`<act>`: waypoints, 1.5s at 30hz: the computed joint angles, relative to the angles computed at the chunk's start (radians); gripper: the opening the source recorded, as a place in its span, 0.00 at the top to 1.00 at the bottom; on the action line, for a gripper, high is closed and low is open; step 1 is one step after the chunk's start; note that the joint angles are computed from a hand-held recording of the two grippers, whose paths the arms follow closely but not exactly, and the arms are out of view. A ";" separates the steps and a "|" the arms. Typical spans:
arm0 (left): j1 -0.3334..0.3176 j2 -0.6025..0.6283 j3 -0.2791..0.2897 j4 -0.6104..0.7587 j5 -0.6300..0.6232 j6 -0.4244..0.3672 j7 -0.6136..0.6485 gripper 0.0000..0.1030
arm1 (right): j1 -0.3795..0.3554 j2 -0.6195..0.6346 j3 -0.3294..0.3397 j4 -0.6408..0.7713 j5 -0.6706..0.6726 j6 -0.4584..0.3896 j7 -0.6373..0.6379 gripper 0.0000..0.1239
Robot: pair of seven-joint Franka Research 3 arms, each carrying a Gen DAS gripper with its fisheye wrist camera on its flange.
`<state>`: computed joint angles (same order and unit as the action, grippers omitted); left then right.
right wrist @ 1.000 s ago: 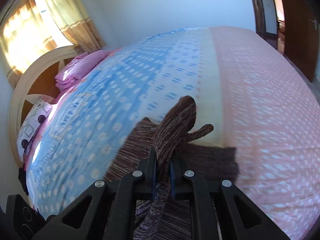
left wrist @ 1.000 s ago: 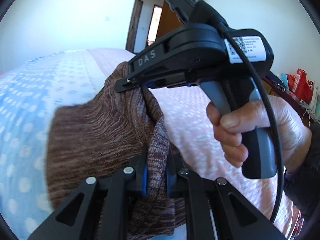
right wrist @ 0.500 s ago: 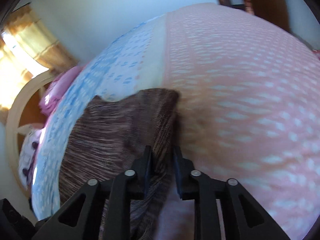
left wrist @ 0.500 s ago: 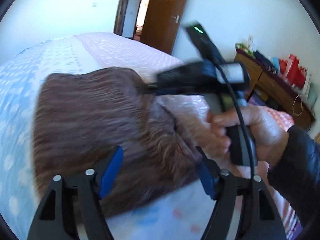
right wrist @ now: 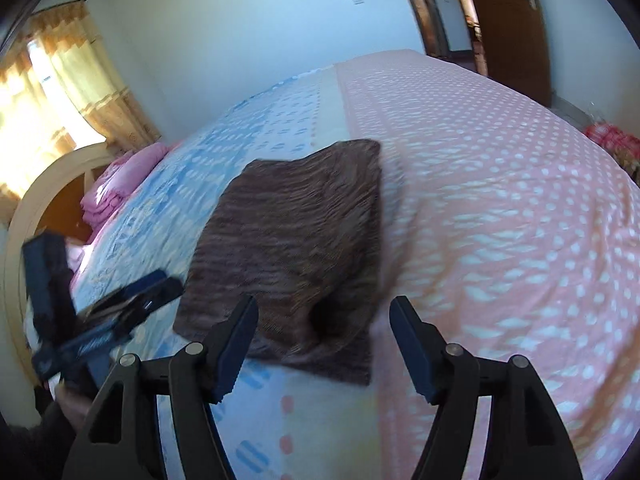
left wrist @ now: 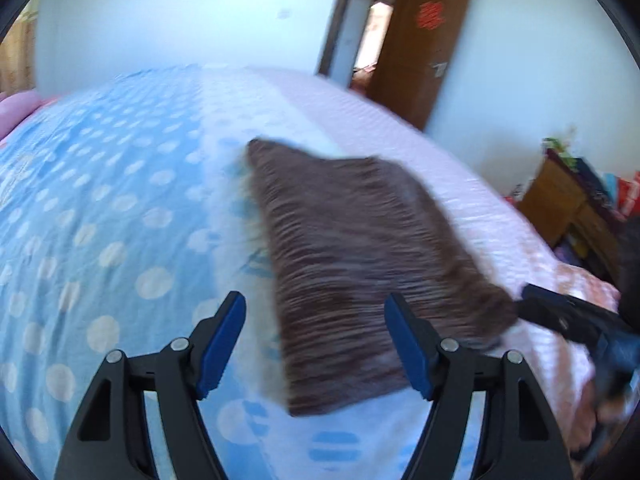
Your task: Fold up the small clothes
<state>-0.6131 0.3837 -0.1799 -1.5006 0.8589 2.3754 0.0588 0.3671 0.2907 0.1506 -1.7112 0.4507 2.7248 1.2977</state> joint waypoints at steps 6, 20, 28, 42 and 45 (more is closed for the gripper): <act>0.027 -0.028 -0.008 -0.083 -0.066 0.056 -0.034 0.47 | 0.042 0.091 -0.050 0.075 -0.121 -0.054 0.219 0.95; 0.044 0.000 -0.006 0.054 -0.024 -0.008 0.065 0.48 | 0.028 0.034 -0.043 0.067 -0.128 -0.011 0.110 0.94; 0.010 0.277 0.070 0.445 -0.145 -0.174 0.216 0.44 | 0.028 0.306 -0.036 0.442 -0.187 -0.128 0.143 0.94; 0.013 0.218 0.091 0.299 -0.149 -0.118 0.137 0.22 | 0.056 0.452 -0.082 0.630 -0.252 -0.221 0.169 0.94; 0.010 0.227 0.091 0.317 -0.146 -0.135 0.148 0.21 | 0.037 0.447 -0.068 0.637 -0.230 -0.256 0.184 0.94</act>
<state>-0.6032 0.6109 -0.0886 -1.1840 0.7130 2.2401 0.2066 0.4041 0.7373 0.0828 -1.0738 0.2203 2.4693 1.4814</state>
